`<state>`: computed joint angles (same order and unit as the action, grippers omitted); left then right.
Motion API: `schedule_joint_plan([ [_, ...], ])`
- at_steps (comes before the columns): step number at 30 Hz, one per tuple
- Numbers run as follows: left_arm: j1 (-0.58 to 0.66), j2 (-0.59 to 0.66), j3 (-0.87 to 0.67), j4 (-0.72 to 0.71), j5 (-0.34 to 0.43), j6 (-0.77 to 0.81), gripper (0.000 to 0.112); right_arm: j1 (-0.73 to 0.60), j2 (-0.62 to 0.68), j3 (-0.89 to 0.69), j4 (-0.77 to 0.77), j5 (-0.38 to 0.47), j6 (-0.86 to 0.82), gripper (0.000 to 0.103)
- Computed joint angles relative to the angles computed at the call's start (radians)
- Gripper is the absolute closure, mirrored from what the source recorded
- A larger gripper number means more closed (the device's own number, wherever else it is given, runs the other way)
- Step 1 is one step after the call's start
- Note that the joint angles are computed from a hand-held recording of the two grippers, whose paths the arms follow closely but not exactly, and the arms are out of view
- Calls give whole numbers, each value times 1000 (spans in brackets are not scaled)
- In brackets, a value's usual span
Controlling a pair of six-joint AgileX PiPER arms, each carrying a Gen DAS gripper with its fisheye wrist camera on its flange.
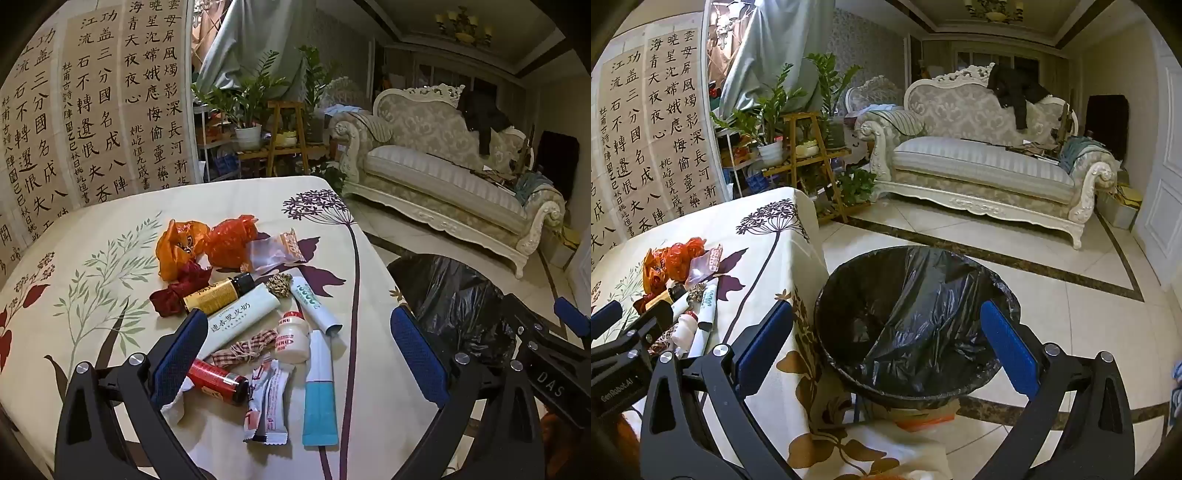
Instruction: Collect trash
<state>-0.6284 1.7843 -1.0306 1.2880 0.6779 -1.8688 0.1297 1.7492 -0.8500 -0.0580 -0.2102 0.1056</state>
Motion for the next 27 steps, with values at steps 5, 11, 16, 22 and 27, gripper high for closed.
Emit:
schedule_joint_plan([
  [5,-7,7,-1,18,6,-19,16,4,0,-2,19,1,-18,4],
  [11,-2,0,-3,7,4,1,16,9,0,-3,63,1,-60,4],
  [16,1,7,-8,6,-2,-1,16,6,-6,-3,45,5,-45,4],
  [22,10,7,-10,-16,-23,7,16,4,-9,-1,37,6,-37,4],
  [27,8,8,-6,0,-18,-7,16,4,-9,1,29,3,-30,4],
])
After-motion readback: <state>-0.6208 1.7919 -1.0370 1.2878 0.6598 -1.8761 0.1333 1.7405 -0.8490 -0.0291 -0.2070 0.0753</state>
